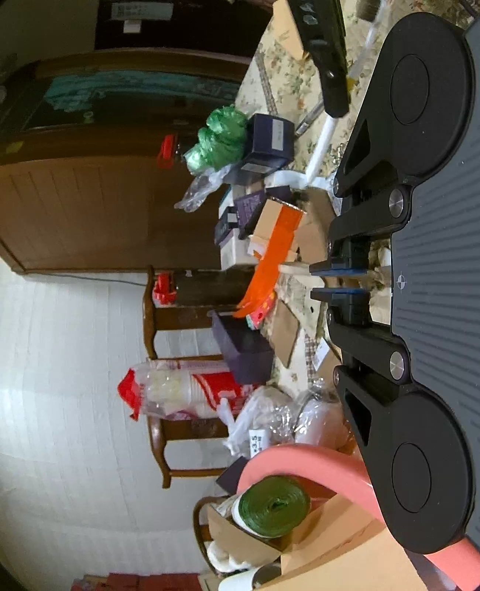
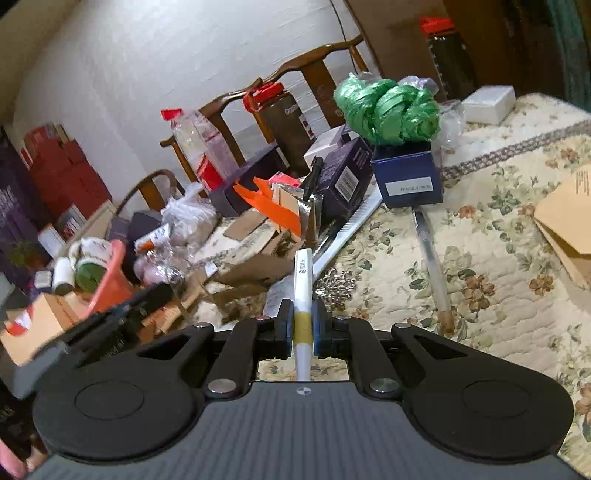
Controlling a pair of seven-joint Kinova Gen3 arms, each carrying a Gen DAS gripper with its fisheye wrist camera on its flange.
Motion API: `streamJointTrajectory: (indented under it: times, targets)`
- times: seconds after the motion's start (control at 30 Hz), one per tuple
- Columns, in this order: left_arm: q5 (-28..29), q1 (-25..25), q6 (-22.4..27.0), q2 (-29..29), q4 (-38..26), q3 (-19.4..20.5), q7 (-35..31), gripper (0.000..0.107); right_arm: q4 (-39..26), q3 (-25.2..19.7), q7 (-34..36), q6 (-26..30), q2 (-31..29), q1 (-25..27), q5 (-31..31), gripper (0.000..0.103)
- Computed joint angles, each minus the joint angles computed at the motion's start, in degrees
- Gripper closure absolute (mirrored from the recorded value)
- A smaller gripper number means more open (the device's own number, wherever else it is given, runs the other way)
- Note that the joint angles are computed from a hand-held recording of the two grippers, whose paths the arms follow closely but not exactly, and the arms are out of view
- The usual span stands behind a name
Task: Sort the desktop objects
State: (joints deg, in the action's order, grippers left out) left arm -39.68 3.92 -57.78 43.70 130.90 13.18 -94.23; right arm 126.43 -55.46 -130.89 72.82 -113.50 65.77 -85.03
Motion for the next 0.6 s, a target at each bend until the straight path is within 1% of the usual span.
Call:
streamJointTrajectory:
  times: [0.07,0.1,0.23,0.3,0.43,0.5,0.53,0.6]
  targets:
    - [-1.57,-1.07,1.96,-0.29,-0.59,1.03,0.93,0.105,2.32,0.65,-0.39,-0.79,-0.91,-0.88,-1.68,0.091]
    - [-1.52,-0.42,2.27,-0.59,-0.66,0.41,1.33,0.105,3.51,1.14,-0.8,-1.14,-1.58,-1.35,-2.41,0.091]
    - [0.61,2.08,5.61,-0.82,-1.65,-0.51,-0.98,0.105,5.11,2.68,-1.99,-0.82,-3.13,-1.67,-2.54,0.091]
    - [2.87,3.48,6.03,-0.38,-1.79,-0.84,-3.01,0.105,5.44,2.94,-1.63,-0.4,-3.37,-1.36,-3.2,0.091]
    - [5.25,4.75,4.6,1.21,-1.8,-0.69,-6.65,0.105,4.92,3.56,-0.29,0.25,-3.72,-0.9,-3.88,0.091]
    - [8.28,5.48,1.8,1.85,-0.83,-0.68,-7.73,0.105,4.67,3.92,-0.28,0.3,-4.09,-0.93,-3.78,0.091]
    - [9.16,5.44,0.23,2.02,-0.39,-0.49,-7.82,0.107,4.71,3.97,-0.11,0.37,-4.17,-0.92,-4.01,0.091]
    - [10.55,4.83,-3.29,2.25,0.72,0.03,-6.79,0.107,4.68,3.94,0.03,0.62,-4.22,-0.69,-4.44,0.091]
